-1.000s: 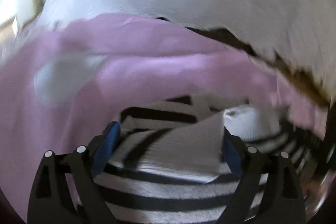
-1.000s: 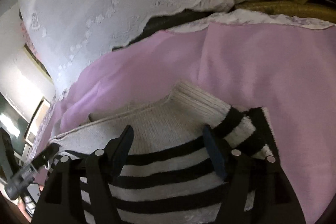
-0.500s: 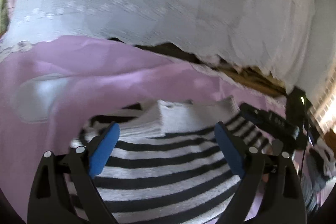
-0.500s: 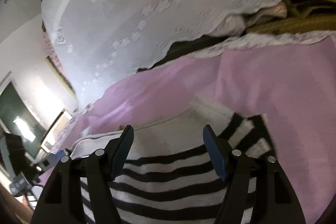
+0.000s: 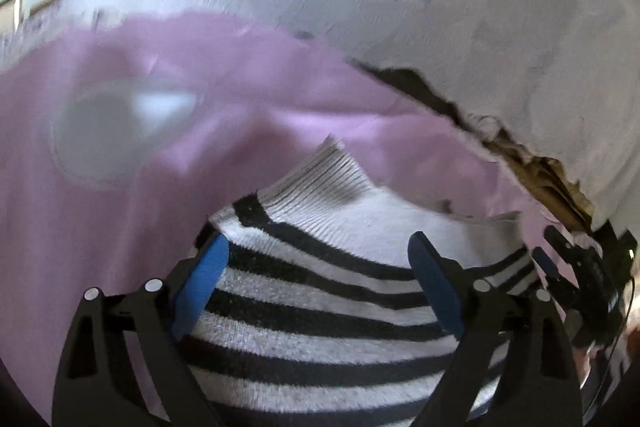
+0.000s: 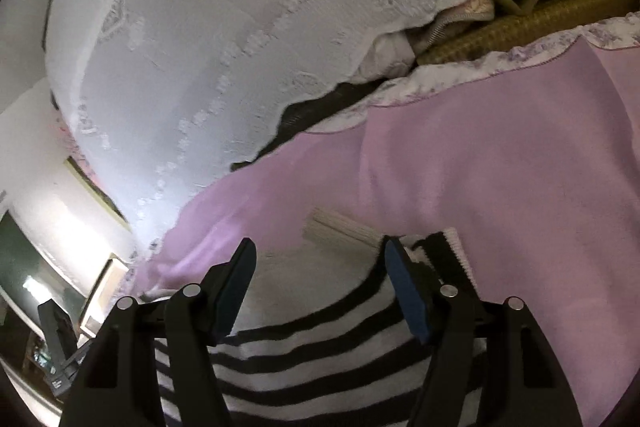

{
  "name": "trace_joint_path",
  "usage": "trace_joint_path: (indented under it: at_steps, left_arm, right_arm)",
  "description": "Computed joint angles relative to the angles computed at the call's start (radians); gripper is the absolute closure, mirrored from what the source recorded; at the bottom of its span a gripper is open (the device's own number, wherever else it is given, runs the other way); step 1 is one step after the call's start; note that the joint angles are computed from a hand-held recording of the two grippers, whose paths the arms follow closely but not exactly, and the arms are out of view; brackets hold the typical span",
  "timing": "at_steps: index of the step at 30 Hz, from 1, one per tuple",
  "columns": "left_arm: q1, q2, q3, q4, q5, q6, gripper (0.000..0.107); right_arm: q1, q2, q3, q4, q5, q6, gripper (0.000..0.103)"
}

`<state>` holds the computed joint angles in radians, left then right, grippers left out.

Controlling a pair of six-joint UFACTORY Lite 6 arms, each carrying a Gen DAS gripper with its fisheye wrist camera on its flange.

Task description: Fold small clothes

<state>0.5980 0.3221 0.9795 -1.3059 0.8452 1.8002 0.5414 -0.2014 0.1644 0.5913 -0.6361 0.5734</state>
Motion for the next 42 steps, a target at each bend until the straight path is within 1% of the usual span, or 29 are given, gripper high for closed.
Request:
trace_joint_path:
  at_steps: [2,4,5,6,7,8,9,10,11,12,15,17,19,20,21,22,23,24,25,27,28,30,33,36,37,38,39,41,42]
  left_arm:
    - [0.045,-0.058,-0.040,-0.031,0.076,0.078,0.012]
    - [0.073,-0.027,0.001,0.019,0.190,0.057,0.010]
    - [0.055,0.002,0.037,0.052,0.220,0.020,0.009]
    - [0.018,0.040,0.076,0.098,0.209,-0.026,0.009]
    - [-0.021,0.076,0.097,0.121,0.156,-0.050,0.009]
    - [-0.052,0.087,0.093,0.126,0.061,-0.075,0.009]
    - [-0.083,0.138,0.130,0.154,-0.029,-0.137,0.009]
    - [-0.107,0.162,0.140,0.157,-0.077,-0.169,0.009]
    - [-0.105,0.152,0.132,0.130,-0.083,-0.160,0.009]
    - [-0.085,0.150,0.144,0.134,-0.048,-0.167,0.009]
    - [-0.057,0.140,0.127,0.115,-0.020,-0.146,0.009]
    - [-0.033,0.090,0.083,0.082,0.005,-0.082,0.009]
    - [-0.002,0.037,0.038,0.019,0.026,-0.006,0.009]
    - [0.000,0.013,0.034,-0.007,0.015,-0.002,0.009]
    - [-0.012,0.004,0.041,0.002,-0.023,-0.039,0.009]
    - [-0.040,0.027,0.085,0.050,-0.086,-0.118,0.008]
    - [-0.070,0.091,0.144,0.139,-0.153,-0.223,0.008]
    - [-0.099,0.195,0.225,0.240,-0.178,-0.328,0.009]
    - [-0.113,0.259,0.265,0.298,-0.178,-0.412,0.009]
    - [-0.068,0.261,0.314,0.301,-0.089,-0.457,0.009]
    - [-0.049,0.225,0.276,0.254,-0.082,-0.416,0.009]
    - [-0.037,0.154,0.181,0.174,-0.117,-0.269,0.009]
    - [-0.022,-0.006,0.010,0.058,-0.149,-0.057,0.009]
    - [0.014,-0.224,-0.197,-0.108,-0.114,0.245,0.009]
    - [0.004,-0.261,-0.233,-0.149,-0.119,0.299,0.009]
    - [-0.028,-0.305,-0.272,-0.191,-0.146,0.353,0.009]
    - [-0.055,-0.315,-0.279,-0.211,-0.179,0.378,0.009]
    - [-0.108,-0.292,-0.254,-0.244,-0.263,0.370,0.009]
    - [-0.114,-0.263,-0.220,-0.198,-0.251,0.306,0.009]
  right_arm:
    - [0.014,-0.001,0.004,0.006,-0.005,-0.015,0.035]
    - [-0.008,0.044,0.036,-0.087,0.014,0.033,0.035]
    - [-0.017,0.070,0.050,-0.143,0.020,0.071,0.033]
    - [-0.046,0.118,0.083,-0.234,0.045,0.126,0.029]
    - [-0.067,0.151,0.106,-0.283,0.062,0.150,0.028]
    - [-0.090,0.195,0.139,-0.308,0.097,0.160,0.028]
    - [-0.110,0.211,0.141,-0.348,0.091,0.201,0.028]
    - [-0.120,0.210,0.127,-0.371,0.066,0.235,0.028]
    - [-0.127,0.186,0.108,-0.361,0.056,0.236,0.028]
    - [-0.122,0.163,0.094,-0.316,0.059,0.208,0.028]
    - [-0.081,0.082,0.033,-0.217,0.033,0.186,0.028]
    - [-0.031,-0.001,0.007,-0.095,0.049,0.079,0.028]
    - [-0.012,-0.026,0.009,-0.073,0.047,0.034,0.028]
    - [-0.004,-0.023,0.019,-0.101,0.046,0.038,0.028]
    - [-0.019,0.000,0.036,-0.171,0.047,0.070,0.026]
    - [-0.021,0.044,0.066,-0.228,0.055,0.090,0.024]
    - [-0.019,0.089,0.098,-0.242,0.079,0.087,0.017]
    - [-0.013,0.165,0.158,-0.214,0.137,0.051,0.016]
    - [0.000,0.218,0.208,-0.145,0.202,-0.022,0.016]
    - [0.057,0.202,0.225,0.064,0.221,-0.226,0.017]
    - [0.100,0.167,0.217,0.169,0.200,-0.331,0.017]
    - [0.183,0.159,0.244,0.378,0.170,-0.540,0.017]
    - [0.313,0.217,0.336,0.692,0.115,-0.851,0.017]
    - [0.397,0.280,0.443,0.958,0.085,-1.154,0.017]
    - [0.403,0.333,0.493,1.036,0.104,-1.259,0.017]
    - [0.387,0.380,0.528,1.085,0.157,-1.339,0.016]
    - [0.378,0.436,0.550,1.094,0.209,-1.377,0.014]
    - [0.368,0.427,0.537,1.081,0.227,-1.351,0.013]
    - [0.356,0.405,0.511,1.021,0.244,-1.288,0.013]
